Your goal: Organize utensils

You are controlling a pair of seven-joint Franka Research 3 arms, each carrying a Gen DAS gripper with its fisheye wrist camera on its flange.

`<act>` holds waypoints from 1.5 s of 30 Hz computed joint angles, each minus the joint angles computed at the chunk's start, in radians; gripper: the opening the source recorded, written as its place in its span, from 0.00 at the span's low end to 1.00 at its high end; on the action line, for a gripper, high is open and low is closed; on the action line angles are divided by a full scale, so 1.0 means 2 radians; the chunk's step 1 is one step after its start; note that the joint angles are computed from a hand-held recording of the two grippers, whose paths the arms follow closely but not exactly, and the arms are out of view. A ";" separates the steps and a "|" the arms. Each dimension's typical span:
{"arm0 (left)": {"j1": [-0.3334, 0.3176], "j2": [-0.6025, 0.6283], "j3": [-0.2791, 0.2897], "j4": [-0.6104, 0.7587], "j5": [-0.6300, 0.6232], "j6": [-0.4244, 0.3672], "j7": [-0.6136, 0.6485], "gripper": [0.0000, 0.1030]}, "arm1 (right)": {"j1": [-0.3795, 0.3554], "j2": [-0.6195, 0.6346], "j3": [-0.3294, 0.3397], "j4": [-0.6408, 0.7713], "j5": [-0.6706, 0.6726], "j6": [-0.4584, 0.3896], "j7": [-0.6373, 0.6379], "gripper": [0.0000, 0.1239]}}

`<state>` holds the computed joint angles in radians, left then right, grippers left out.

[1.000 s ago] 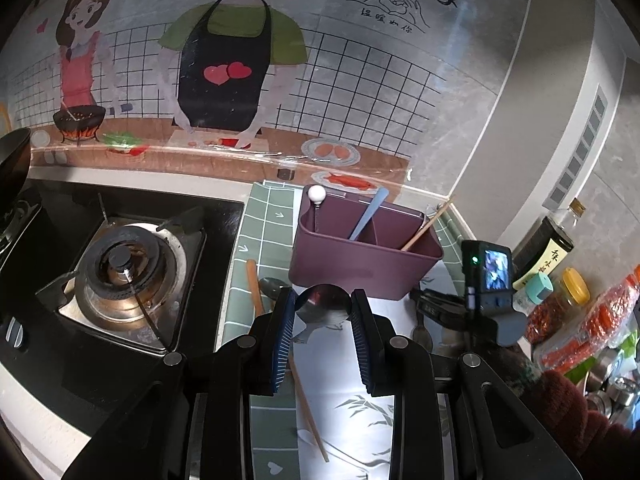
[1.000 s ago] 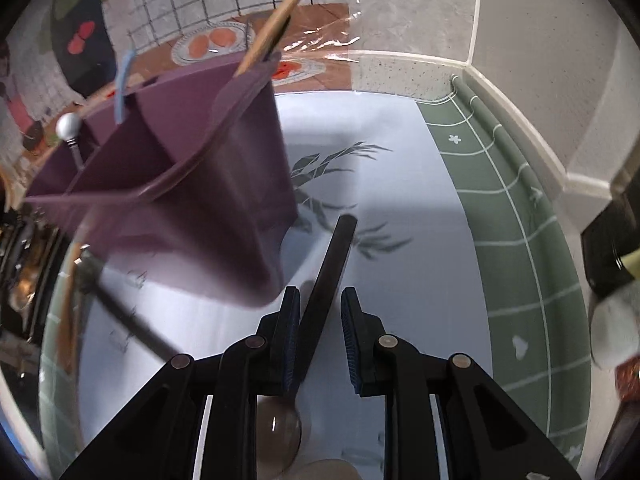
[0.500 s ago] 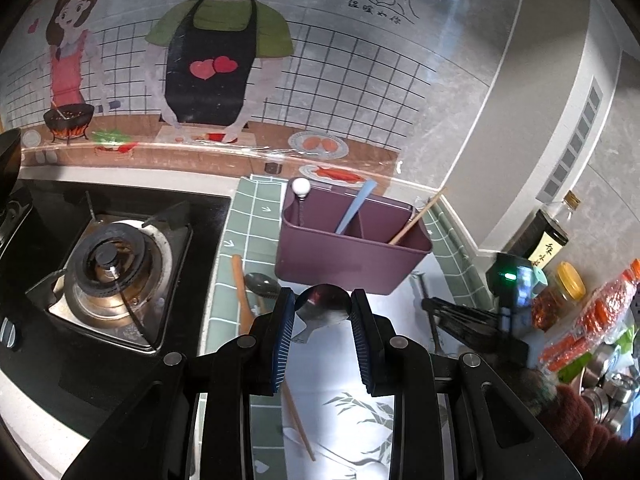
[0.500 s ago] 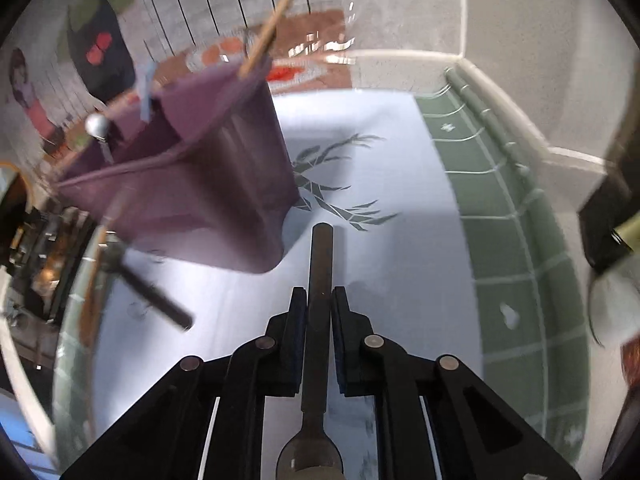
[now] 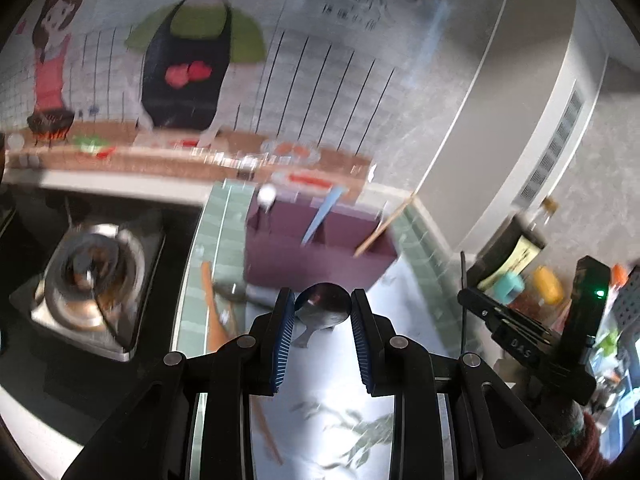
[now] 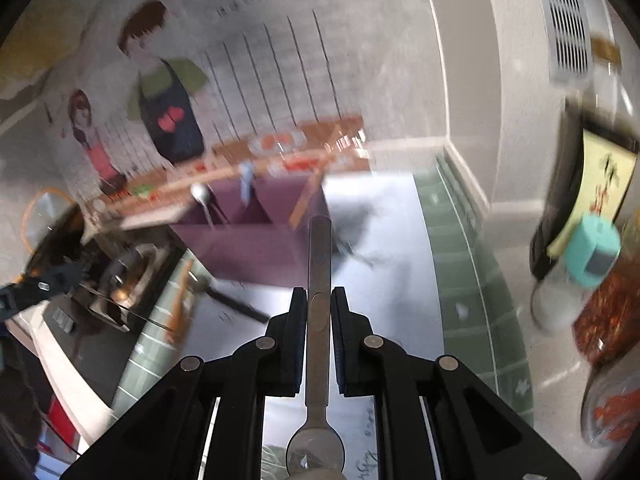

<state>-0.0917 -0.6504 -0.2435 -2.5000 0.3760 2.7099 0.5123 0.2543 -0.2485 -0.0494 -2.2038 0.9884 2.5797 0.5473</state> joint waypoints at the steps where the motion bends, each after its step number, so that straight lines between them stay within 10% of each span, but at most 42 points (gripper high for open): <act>1: 0.000 0.003 0.008 0.014 0.001 0.007 0.010 0.29 | 0.007 -0.003 -0.002 0.014 0.022 0.006 -0.016 0.09; 8: -0.007 0.052 0.052 0.130 -0.014 0.026 0.106 0.29 | 0.043 0.038 0.005 0.156 0.194 0.068 -0.136 0.09; 27: 0.002 0.217 0.084 0.203 -0.162 0.007 0.229 0.29 | 0.001 0.253 0.108 0.286 0.116 0.134 -0.071 0.09; 32: 0.005 0.229 0.083 0.196 -0.193 0.016 0.258 0.55 | -0.020 0.241 0.109 0.267 0.086 0.068 -0.049 0.12; 45: 0.051 0.061 0.044 0.049 -0.062 -0.017 0.116 0.63 | -0.002 0.088 0.058 0.110 0.054 -0.085 -0.142 0.17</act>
